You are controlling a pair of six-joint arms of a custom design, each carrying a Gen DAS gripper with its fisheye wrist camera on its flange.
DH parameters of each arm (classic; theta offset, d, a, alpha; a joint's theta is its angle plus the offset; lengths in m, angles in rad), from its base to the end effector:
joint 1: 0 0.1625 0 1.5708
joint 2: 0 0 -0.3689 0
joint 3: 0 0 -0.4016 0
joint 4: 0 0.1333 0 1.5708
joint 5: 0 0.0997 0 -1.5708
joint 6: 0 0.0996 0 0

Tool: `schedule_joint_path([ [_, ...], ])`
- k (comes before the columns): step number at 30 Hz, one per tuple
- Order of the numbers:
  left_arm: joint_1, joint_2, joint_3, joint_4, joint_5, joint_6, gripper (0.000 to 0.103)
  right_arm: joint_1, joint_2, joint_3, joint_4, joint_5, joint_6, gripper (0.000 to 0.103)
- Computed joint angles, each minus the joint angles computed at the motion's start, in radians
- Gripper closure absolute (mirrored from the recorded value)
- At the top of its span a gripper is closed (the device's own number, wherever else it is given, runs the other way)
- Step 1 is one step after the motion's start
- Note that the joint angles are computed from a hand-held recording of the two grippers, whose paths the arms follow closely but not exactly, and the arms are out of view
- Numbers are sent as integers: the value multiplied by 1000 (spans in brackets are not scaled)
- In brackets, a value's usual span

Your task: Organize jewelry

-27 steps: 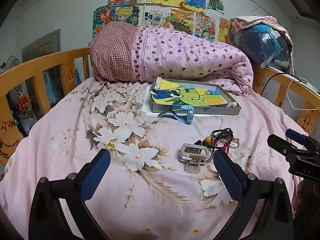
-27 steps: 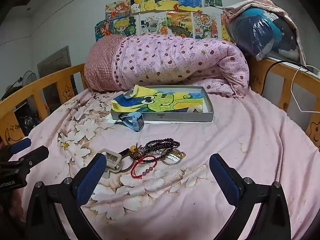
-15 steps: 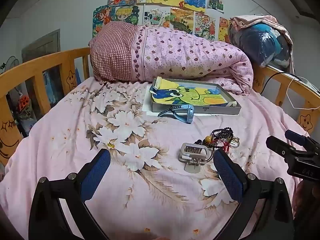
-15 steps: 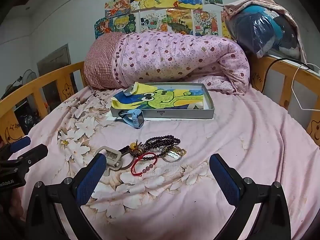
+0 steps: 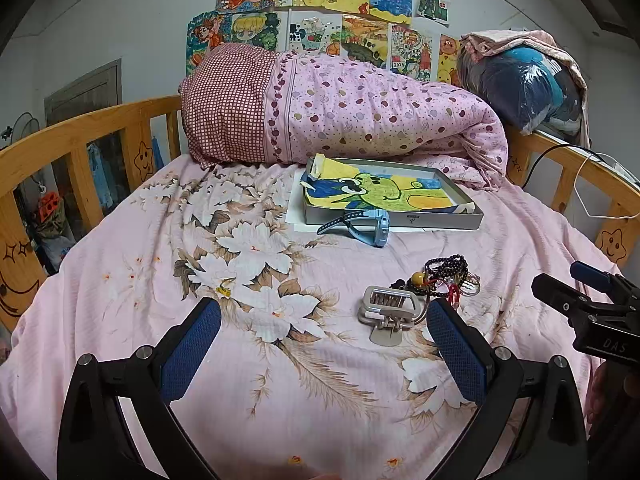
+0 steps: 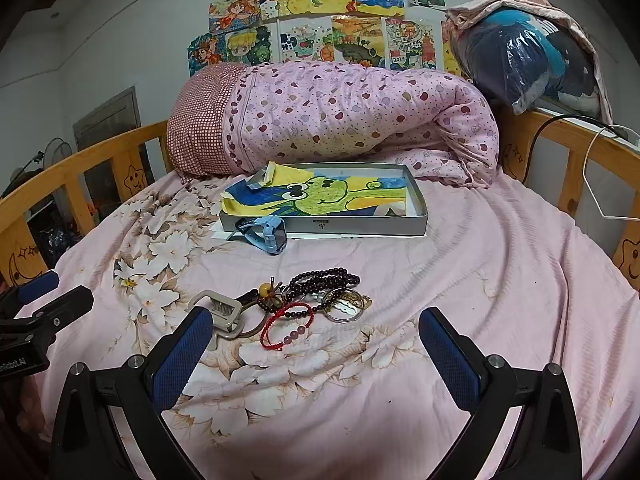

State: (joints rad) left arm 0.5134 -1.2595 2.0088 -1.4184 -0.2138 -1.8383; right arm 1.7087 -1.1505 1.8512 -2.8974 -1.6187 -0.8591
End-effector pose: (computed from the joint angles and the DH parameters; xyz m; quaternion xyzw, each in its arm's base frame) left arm -0.2807 -0.4230 0.1488 -0.0138 0.7521 -0.5190 0.4059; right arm 0.2093 -0.5733 0.2181 0.4483 -0.8389 0.2799 0.1299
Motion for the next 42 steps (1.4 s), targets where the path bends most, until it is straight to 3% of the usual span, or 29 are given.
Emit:
schedule_joint_path([
  [3, -7, -9, -6, 41, -5, -32, 2, -1, 0, -1, 2, 1, -1, 0],
  [42, -6, -11, -4, 34, -8, -24, 2, -3, 0, -4, 9, 2, 2, 0],
])
